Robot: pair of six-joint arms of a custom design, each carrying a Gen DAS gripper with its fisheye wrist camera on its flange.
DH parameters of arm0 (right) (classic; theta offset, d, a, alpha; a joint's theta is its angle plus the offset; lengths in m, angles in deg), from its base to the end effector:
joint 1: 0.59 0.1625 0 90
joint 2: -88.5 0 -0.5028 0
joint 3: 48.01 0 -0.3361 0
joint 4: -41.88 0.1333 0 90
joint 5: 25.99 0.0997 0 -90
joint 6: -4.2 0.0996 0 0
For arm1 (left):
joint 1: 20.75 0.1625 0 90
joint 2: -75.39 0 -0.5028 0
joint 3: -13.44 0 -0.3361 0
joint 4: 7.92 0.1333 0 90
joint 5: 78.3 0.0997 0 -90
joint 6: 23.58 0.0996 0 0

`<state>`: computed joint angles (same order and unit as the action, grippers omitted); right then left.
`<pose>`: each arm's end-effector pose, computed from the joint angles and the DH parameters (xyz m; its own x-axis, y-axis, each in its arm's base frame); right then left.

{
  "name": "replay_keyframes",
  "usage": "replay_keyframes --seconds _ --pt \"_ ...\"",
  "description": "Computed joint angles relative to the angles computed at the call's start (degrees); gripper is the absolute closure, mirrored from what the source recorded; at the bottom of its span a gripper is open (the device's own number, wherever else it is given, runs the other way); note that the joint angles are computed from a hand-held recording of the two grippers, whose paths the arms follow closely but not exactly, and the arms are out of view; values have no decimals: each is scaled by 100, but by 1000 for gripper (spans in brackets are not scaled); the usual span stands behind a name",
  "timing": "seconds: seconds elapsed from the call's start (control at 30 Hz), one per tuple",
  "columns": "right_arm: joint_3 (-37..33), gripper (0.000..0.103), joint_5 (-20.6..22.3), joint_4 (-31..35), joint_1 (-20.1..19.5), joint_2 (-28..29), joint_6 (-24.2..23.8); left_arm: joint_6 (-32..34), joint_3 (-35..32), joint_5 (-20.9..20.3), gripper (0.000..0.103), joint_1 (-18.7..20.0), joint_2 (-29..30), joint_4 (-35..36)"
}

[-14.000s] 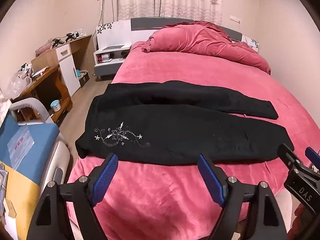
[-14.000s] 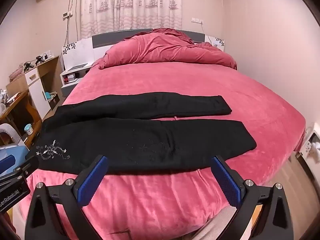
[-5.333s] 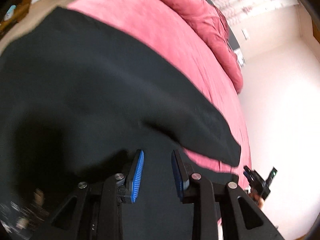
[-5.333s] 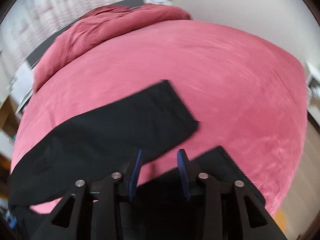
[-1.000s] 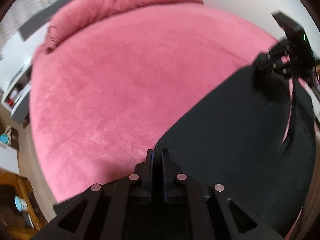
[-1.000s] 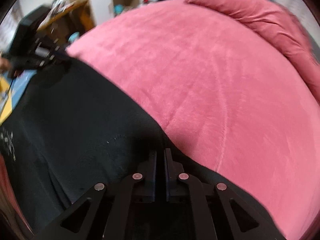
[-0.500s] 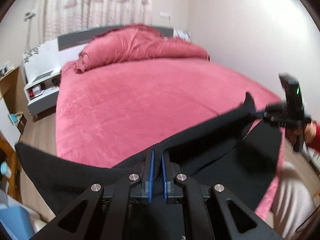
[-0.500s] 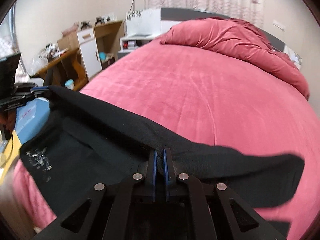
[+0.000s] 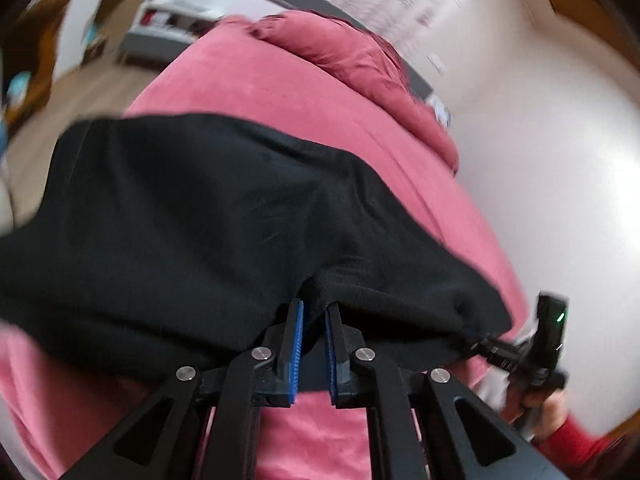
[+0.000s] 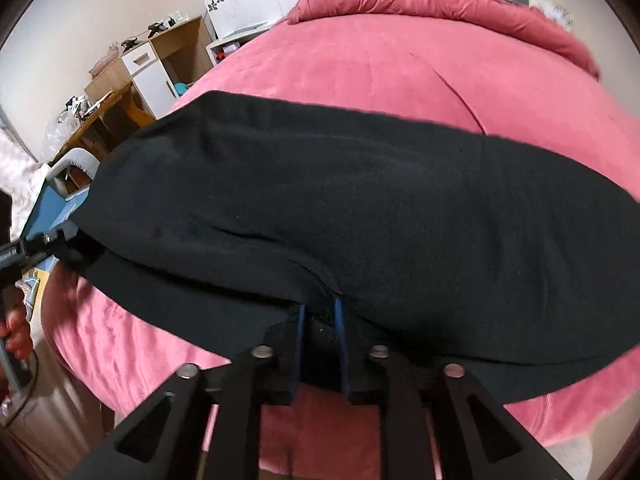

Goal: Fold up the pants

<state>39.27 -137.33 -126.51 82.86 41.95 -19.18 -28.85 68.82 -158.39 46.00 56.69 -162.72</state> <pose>0.0125 -0.7424 0.2957 -0.8619 -0.0118 0.5069 -0.2743 0.8517 -0.4465 -0.2091 -0.8679 0.0834 -0.9651 0.2386 -0.1079 0.2606 0.8358 -0.4833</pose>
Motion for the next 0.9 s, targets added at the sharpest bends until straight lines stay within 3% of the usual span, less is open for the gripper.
replay_keyframes --seconds 0.07,0.1,0.2,0.3,0.37,0.57,0.7,0.8,0.9 --pt "43 36 577 177 -122 -124 425 -546 228 -423 82 107 -78 -360" --pt "91 32 791 143 -173 -169 625 -833 317 -624 70 159 -100 -515" --pt "427 31 1408 -258 -405 -310 1268 -1706 610 -1203 67 329 -115 -1193" --pt "728 31 2104 -582 -677 -426 1929 -1920 762 -1100 64 349 -122 -1521" --pt "778 31 2296 -614 -785 -454 2251 -2041 682 -996 64 360 -97 -1386" --pt "1032 30 3746 -777 -1025 -488 2392 -2443 332 -689 64 418 43 -1625" --pt "856 30 3928 -330 -971 -321 2457 -2593 -156 -305 64 449 157 -1341" --pt "763 31 3899 -561 -908 -134 2663 -3157 -359 -415 66 532 181 -918" --pt "642 36 3704 -641 -841 14 2909 -3321 3 -527 66 540 72 -1384"
